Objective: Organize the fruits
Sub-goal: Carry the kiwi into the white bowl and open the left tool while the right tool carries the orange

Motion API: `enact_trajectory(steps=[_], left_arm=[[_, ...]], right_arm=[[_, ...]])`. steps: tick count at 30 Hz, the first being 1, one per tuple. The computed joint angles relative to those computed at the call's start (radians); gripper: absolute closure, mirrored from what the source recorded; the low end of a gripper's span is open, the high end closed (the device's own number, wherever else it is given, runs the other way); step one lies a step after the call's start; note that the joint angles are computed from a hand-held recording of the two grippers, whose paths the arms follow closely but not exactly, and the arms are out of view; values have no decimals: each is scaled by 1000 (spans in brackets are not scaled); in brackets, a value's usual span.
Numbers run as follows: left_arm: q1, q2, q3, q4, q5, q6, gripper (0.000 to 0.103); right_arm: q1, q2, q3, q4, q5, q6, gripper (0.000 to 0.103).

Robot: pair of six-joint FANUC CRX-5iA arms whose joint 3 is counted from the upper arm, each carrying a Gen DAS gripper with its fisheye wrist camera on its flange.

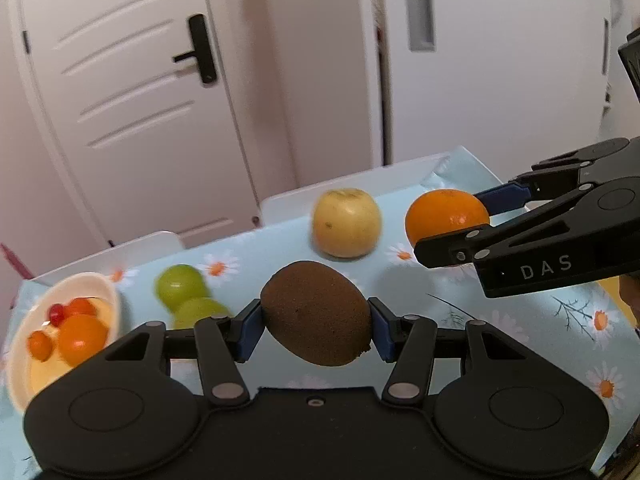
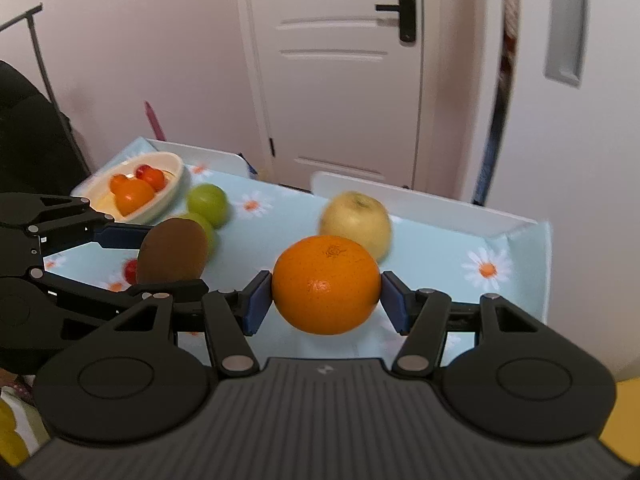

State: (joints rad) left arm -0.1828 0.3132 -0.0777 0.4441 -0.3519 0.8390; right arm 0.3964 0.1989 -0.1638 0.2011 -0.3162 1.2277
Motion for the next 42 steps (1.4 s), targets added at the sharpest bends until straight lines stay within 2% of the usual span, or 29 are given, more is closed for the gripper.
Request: enact_trajectory(steps=[6, 19, 25, 32, 42], left_arm=[[54, -77, -45, 20, 8, 10, 44], [229, -145, -98, 133, -11, -153, 44], [306, -110, -79, 192, -32, -269, 44], [372, -31, -12, 219, -82, -350, 44], [418, 120, 160, 136, -221, -344, 44]], right_arm=[[60, -6, 51, 11, -40, -21, 30], [194, 110, 221, 113, -88, -179, 30], [241, 198, 319, 154, -127, -247, 30], [280, 309, 448, 173, -197, -281, 30], [314, 433, 588, 204, -289, -335, 30]])
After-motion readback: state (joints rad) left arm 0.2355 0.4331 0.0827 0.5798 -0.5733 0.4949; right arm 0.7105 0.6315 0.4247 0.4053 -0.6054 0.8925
